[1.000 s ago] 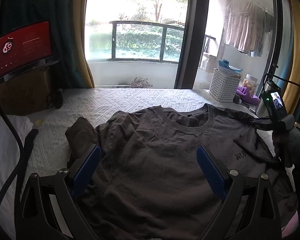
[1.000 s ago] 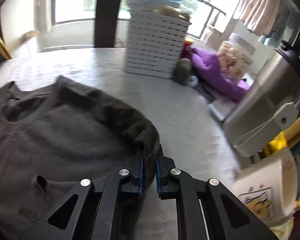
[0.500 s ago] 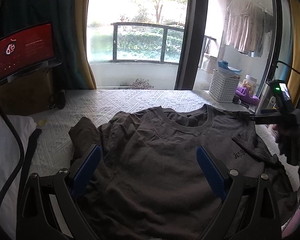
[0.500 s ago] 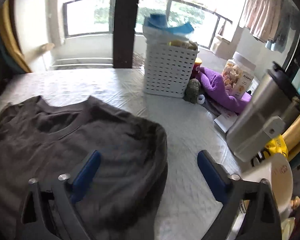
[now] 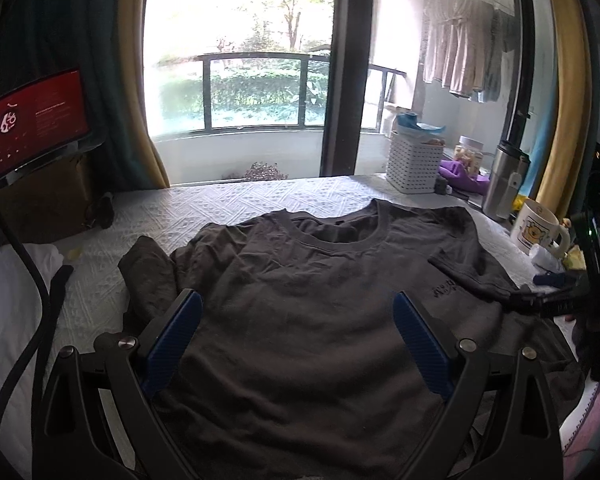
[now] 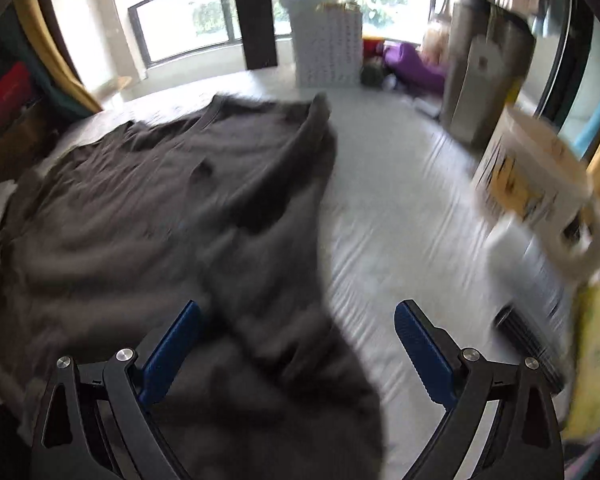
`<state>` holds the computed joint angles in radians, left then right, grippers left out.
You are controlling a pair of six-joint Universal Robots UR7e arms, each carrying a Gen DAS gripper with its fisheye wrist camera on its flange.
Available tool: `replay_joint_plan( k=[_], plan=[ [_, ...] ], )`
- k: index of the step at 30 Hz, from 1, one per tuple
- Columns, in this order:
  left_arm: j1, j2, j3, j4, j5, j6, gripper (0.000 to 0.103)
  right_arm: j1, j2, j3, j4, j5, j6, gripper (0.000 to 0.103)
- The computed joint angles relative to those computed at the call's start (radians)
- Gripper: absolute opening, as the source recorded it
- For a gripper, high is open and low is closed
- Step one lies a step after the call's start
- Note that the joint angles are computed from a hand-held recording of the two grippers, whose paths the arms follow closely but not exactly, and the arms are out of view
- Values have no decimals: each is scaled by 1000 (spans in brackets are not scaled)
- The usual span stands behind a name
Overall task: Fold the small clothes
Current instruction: 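Lay the folded side flat and release it with the right gripper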
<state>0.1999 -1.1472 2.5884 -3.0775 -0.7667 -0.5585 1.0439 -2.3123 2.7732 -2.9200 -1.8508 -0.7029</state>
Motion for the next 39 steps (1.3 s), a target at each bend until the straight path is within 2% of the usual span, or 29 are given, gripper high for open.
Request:
replay_joint_plan(
  k=[3, 6, 12, 14, 15, 18, 21, 22, 23, 25, 26, 29, 32, 34, 36, 39],
  plan=[
    [-24, -8, 7, 18, 0, -13, 96, -56, -107, 26, 85, 83, -30, 98],
    [-47, -18, 14, 36, 2, -30, 96, -35, -166, 33, 164, 112, -52, 98],
    [-78, -50, 28, 89, 19, -74, 96, 132, -57, 29, 162, 45, -33, 98],
    [-84, -64, 32, 110, 28, -90, 96, 177, -43, 23, 200, 39, -39, 98],
    [-85, -72, 33, 123, 33, -99, 96, 220, -16, 20, 195, 12, -35, 98],
    [-86, -86, 37, 146, 44, -119, 96, 300, 38, 17, 116, -45, -16, 98],
    [-83, -88, 38, 150, 47, -125, 96, 324, 97, 0, -17, -83, -15, 98],
    [-82, -85, 37, 148, 46, -125, 96, 323, 123, -7, -58, -90, -22, 98],
    [-79, -81, 36, 143, 43, -119, 96, 296, 131, -20, -63, -65, -34, 98],
    [-78, -75, 35, 137, 40, -112, 96, 206, 137, -53, -5, 38, -67, 98],
    [-78, -74, 35, 136, 39, -111, 96, 180, 157, -65, -1, 58, -78, 98],
    [-73, -74, 33, 142, 43, -110, 96, 131, 238, -104, 21, 77, -92, 98],
    [-63, -79, 31, 159, 50, -127, 96, 135, 291, -111, 26, 53, -85, 98],
    [-54, -80, 30, 164, 53, -131, 96, 145, 301, -108, 70, 44, -90, 98],
    [-46, -79, 29, 162, 55, -131, 96, 176, 322, -85, 34, 10, -88, 98],
    [-39, -78, 29, 152, 56, -120, 96, 217, 315, -77, 91, 9, -36, 98]
  ],
)
